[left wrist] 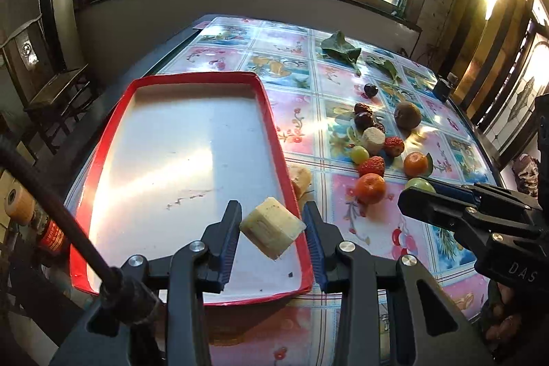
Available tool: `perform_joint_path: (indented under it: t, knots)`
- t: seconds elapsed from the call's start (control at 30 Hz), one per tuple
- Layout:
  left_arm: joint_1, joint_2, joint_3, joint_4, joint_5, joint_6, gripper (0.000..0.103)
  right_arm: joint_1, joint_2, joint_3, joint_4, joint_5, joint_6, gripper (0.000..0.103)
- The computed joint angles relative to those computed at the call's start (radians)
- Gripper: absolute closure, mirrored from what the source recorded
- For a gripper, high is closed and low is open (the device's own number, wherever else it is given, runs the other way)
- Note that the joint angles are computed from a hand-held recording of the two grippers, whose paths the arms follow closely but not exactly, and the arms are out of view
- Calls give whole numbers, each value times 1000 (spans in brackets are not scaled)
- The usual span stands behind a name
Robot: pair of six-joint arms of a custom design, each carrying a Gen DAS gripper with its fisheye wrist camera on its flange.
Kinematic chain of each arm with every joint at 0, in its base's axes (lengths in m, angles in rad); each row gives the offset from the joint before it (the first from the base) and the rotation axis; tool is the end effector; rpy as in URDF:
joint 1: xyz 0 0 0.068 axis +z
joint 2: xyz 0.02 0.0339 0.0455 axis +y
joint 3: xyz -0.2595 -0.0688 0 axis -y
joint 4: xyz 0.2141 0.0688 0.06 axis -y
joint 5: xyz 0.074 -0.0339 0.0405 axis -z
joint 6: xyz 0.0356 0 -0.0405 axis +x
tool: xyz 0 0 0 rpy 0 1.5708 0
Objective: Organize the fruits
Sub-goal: 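Carry the cube into the red tray and open the left tool while the right tool releases the grape there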
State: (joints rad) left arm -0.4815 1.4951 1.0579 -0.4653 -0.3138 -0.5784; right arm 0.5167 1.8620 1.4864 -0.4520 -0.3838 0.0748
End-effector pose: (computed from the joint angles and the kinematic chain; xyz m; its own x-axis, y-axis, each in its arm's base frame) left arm 0.2591 -0.1230 0.2513 -0.7306 -0.2049 -0.6513 -0.1534 0.9788 -0.1359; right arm 0.3308 0.2033 0.2606 -0.6891 -0.3118 -0.6541 -0.6286 0.7063 0.3255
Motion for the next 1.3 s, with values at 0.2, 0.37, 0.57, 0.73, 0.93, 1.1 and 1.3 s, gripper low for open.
perform_joint_path:
  t: [0.2, 0.37, 0.57, 0.73, 0.93, 1.1, 1.3]
  knots:
    - [73, -44, -48, 16, 31, 16, 67, 47, 69, 93, -36, 14, -1, 78]
    - [113, -58, -62, 18, 45, 24, 67, 77, 121, 166, -62, 15, 0, 78]
    - [154, -67, -81, 23, 63, 38, 67, 99, 182, 251, -94, 8, -6, 78]
    - [193, -53, -95, 26, 91, 53, 67, 122, 237, 316, -117, -14, -14, 78]
    - [257, 0, -99, 50, 150, 94, 67, 189, 353, 442, -185, -21, -39, 78]
    - [314, 51, -110, 86, 196, 120, 67, 222, 451, 554, -250, 8, -45, 78]
    - [377, 79, -94, 100, 200, 168, 66, 231, 563, 710, -324, 48, -58, 78]
